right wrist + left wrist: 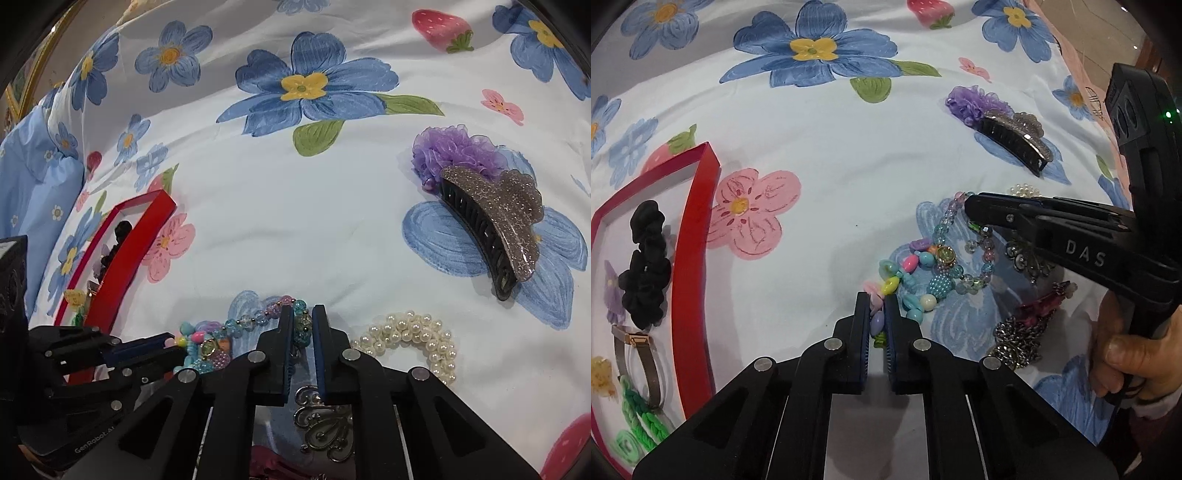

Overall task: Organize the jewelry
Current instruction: 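Grasp the colorful beaded bracelet with the left tool while the right tool grasps the beaded strand, then carry the beaded bracelet into the tray with both tools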

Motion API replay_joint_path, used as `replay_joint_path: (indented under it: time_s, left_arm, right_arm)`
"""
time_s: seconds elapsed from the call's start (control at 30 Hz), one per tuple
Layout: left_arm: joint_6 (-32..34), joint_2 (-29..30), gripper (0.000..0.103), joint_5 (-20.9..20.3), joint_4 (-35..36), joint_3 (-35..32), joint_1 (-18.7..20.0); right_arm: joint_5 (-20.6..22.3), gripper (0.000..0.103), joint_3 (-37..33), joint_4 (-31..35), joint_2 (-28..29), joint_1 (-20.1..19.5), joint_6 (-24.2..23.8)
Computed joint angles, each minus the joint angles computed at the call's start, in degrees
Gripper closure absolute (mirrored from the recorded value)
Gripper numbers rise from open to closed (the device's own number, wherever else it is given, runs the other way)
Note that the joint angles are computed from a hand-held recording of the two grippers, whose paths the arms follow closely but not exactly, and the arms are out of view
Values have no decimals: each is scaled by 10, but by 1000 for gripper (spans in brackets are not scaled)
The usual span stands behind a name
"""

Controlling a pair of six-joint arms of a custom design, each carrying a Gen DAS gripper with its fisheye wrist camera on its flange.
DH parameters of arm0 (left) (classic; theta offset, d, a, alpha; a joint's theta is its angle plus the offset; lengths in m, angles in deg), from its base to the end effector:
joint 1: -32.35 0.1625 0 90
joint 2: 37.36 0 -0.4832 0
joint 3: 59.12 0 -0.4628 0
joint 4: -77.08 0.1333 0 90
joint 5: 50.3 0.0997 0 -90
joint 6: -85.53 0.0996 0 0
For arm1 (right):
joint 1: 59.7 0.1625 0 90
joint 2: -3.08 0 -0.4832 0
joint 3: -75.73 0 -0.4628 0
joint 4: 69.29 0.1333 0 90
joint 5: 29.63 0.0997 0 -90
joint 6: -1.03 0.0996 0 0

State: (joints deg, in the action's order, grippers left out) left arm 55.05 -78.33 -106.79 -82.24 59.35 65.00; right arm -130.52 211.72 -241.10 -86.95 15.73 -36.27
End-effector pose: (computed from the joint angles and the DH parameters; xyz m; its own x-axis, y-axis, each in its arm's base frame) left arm -0.3631 -0.4563 -0.0689 -0.7534 0.3707 -0.5431 0.5236 0.8378 -0.1546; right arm -0.0048 -0.4736 0.2921 -0.8574 -0.1937 0.4767 -0.3969 0.8386 -0.3731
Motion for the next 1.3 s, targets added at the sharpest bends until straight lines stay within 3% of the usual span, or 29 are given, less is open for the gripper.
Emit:
replay_joint_path:
  time_s: [0.2, 0.6, 1.3]
  left_arm:
    - [-12, -24, 97, -5, -36, 24, -14]
    - [-49, -118, 97, 35, -77, 89, -53]
    - [-193, -302, 97, 131, -2, 213, -76]
  right_arm:
    - [33, 96, 13, 13, -41, 3, 8]
    - [77, 96, 31, 40, -106, 37, 22]
    - [84, 96, 49, 37, -74, 119, 43]
